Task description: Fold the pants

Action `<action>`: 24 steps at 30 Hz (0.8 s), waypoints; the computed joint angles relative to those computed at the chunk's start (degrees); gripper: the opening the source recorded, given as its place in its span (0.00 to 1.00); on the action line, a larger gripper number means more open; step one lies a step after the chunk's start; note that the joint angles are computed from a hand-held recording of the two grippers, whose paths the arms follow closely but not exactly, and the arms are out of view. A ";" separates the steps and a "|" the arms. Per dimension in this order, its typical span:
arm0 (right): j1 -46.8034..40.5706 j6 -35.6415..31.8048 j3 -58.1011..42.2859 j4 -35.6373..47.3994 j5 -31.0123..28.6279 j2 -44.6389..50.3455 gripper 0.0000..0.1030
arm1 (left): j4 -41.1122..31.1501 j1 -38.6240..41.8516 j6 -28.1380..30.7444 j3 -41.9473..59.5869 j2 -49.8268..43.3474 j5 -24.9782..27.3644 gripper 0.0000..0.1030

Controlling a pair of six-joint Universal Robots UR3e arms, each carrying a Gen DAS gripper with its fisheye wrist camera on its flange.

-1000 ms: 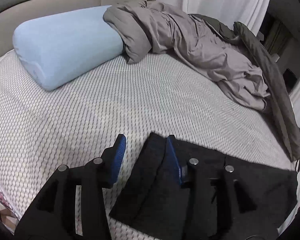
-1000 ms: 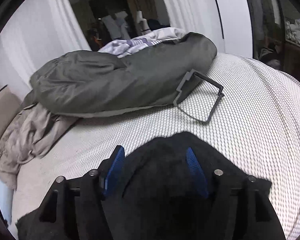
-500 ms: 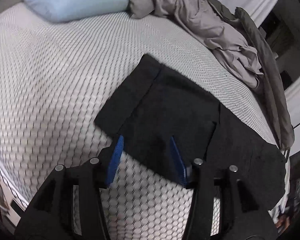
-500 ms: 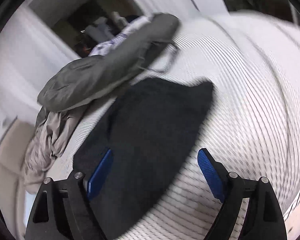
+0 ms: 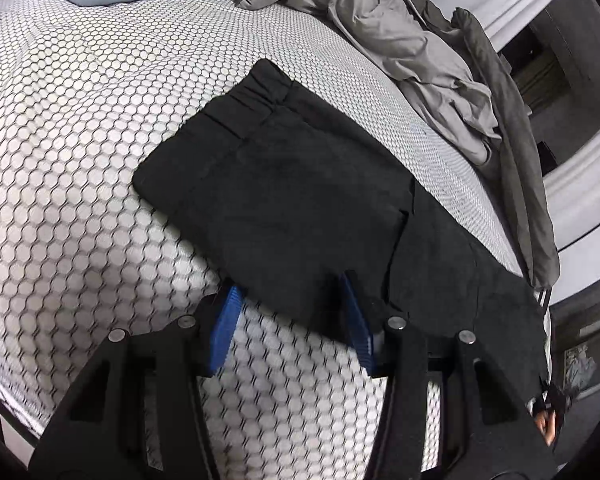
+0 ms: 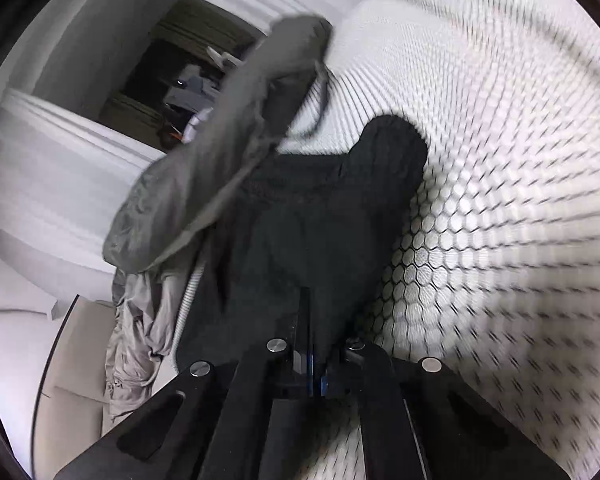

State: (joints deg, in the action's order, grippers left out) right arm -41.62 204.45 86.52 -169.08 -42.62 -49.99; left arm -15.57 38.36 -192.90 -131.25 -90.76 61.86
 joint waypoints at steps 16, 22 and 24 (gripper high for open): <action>-5.01 -14.90 14.51 10.36 -19.14 -21.60 0.45 | 9.86 -5.49 -5.54 10.46 -8.80 12.76 0.05; -0.75 -19.13 15.95 6.78 -30.07 -24.76 0.49 | -1.98 -7.27 -4.21 17.14 -11.93 16.96 0.18; -2.16 -20.36 15.81 6.87 -29.68 -25.55 0.53 | -1.77 -5.31 -4.10 14.39 -8.74 15.44 0.36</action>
